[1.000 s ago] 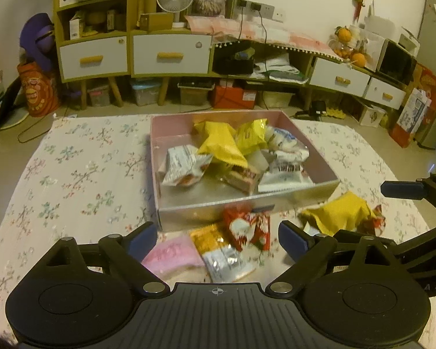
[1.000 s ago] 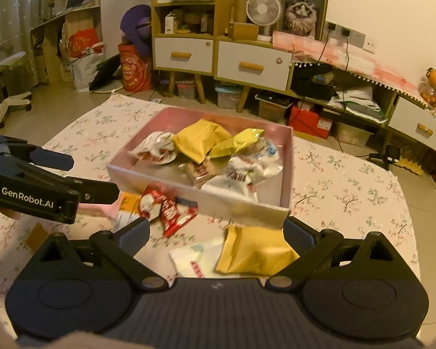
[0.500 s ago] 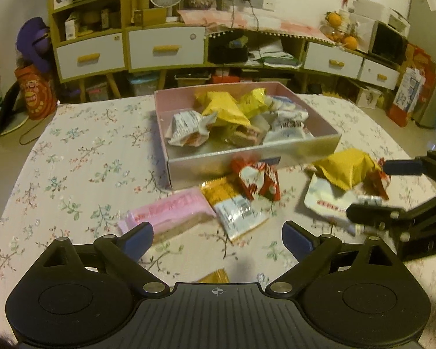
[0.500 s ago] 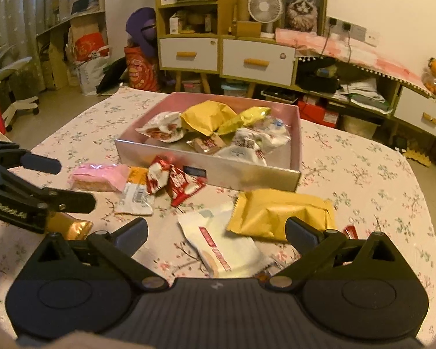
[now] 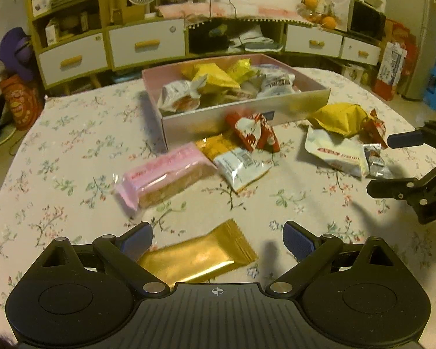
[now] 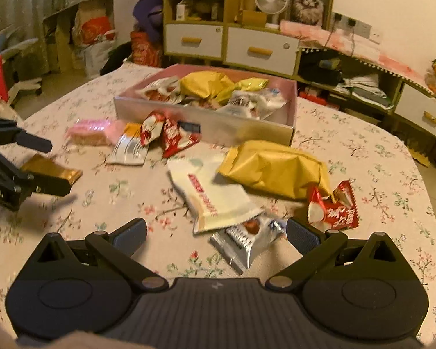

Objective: Organize snacks
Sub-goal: 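Withdraw both tools from the box toward the remaining snacks, then grasp the gold bar packet with the left tool while the right tool grasps the silver coffee packet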

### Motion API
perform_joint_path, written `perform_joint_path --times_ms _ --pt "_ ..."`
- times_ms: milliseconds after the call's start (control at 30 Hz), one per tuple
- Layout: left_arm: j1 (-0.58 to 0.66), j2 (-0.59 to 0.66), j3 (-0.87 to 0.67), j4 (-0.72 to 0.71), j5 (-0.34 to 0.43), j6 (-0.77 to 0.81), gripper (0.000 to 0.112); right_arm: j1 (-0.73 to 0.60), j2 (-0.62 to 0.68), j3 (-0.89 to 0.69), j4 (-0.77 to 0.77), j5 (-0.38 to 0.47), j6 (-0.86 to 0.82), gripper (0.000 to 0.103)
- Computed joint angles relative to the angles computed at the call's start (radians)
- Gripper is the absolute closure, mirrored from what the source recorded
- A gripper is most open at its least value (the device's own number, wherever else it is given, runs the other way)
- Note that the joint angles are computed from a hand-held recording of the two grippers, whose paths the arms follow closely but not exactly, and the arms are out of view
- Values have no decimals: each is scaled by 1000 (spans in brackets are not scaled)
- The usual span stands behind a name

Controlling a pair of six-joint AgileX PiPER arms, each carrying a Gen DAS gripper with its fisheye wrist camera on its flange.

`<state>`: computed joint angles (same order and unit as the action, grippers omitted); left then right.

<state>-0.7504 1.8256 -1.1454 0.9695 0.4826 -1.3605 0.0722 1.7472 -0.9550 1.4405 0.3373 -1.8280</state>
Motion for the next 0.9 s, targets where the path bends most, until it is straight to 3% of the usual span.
perform_joint_path --times_ms 233,300,467,667,800,900 --pt "57 -46 85 -73 -128 192 15 -52 33 -55 -188 85 150 1" --pt "83 -51 95 -175 -154 314 15 -61 58 -87 -259 88 224 1" --pt "110 -55 94 -300 -156 417 15 -75 92 -109 -257 100 247 3" --pt "102 -54 73 -578 -182 724 17 -62 80 -99 -238 155 188 14" --pt "79 -39 41 -615 -154 765 19 -54 62 -84 -244 193 158 21" --pt "61 -27 18 -551 -125 677 24 -47 61 -86 -247 190 169 21"
